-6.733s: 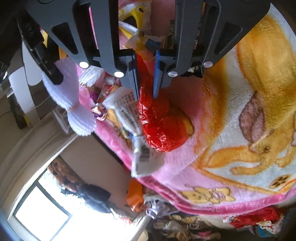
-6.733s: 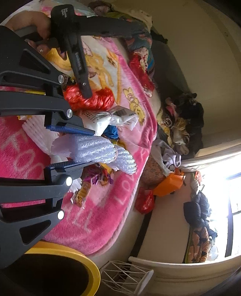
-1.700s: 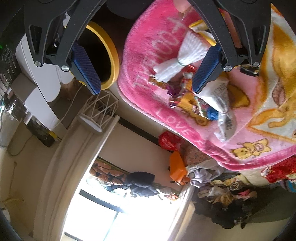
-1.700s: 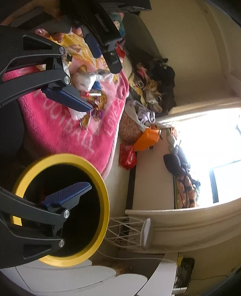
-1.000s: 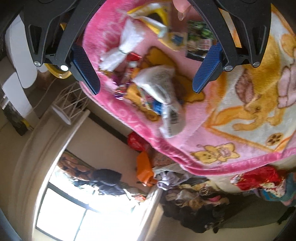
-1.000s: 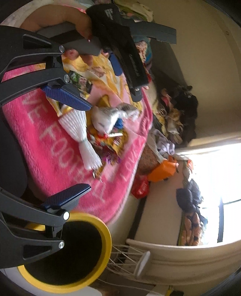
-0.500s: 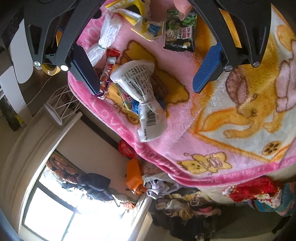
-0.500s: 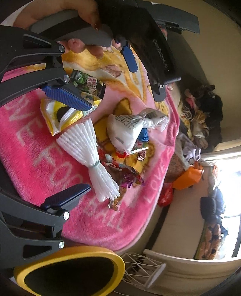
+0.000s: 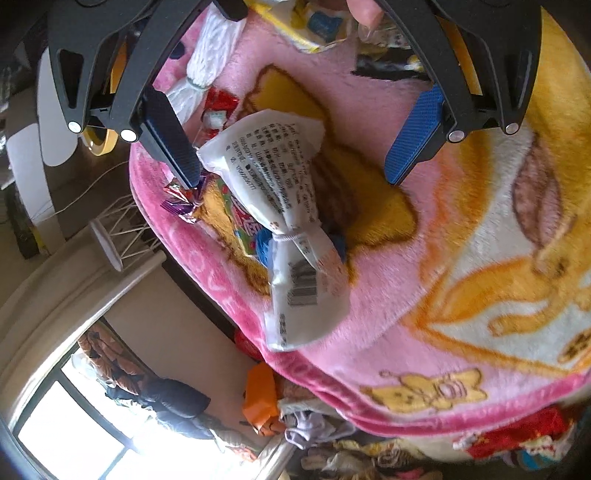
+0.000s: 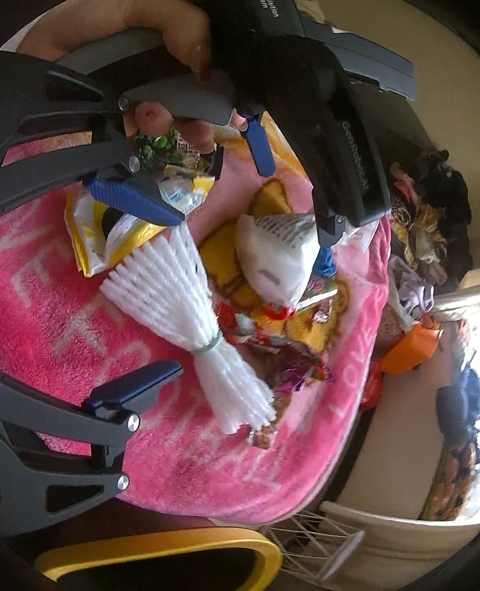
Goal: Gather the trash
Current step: 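Grasp the white printed plastic bag with the left tool while the right tool grasps a foam net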
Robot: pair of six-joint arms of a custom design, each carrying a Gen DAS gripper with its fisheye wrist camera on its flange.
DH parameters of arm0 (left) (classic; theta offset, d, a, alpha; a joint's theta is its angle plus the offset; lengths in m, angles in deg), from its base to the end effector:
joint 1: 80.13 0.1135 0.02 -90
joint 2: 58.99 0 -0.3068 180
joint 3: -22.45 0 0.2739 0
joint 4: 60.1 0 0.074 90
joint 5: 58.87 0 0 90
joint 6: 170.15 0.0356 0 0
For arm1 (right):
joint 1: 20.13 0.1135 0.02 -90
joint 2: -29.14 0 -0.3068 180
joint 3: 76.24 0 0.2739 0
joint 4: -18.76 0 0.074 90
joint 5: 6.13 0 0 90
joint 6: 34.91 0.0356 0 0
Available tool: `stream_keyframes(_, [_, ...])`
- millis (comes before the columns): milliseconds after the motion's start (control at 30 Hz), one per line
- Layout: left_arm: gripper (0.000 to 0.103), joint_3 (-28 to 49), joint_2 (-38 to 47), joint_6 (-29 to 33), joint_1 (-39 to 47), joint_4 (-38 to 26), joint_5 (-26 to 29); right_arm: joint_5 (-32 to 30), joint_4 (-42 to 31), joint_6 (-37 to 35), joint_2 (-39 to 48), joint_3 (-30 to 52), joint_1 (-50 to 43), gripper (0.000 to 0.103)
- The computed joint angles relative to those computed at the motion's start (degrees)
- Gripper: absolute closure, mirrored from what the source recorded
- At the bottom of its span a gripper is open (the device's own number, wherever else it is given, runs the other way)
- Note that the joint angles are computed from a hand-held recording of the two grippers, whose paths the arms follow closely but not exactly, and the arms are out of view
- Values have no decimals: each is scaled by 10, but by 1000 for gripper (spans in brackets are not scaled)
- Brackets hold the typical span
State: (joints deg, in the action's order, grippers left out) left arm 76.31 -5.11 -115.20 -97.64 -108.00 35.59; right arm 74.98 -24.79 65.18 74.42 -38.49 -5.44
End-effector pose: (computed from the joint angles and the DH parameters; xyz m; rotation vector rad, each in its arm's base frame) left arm 0.1770 -0.0587 0.2800 -0.3399 2.4455 -0.5067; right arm 0.1381 0.0419 0.2107 -0.1679 2.4798 0.3770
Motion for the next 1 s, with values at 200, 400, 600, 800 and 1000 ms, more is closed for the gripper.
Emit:
stream_keyframes(200, [14,-3,20,-22,-18,12,-6,-62,-17,-33,5,0,-53,74])
stream_keyframes(400, [48,-18,11,-32,-16,24,14,-109,-49,-70,-32,2,-99,89])
stream_keyframes(600, [72,-26,-7,-38,-29,24,21,-191,-91,-136,-55,6,-195,90])
stream_keyframes(800, [75,-39,-55,-58,-43,17,9,-275,-149,-239,-50,18,-311,90])
stream_keyframes(1000, [75,-31,-93,-61,-69,-4,-19,-333,-207,-330,-62,28,-384,90])
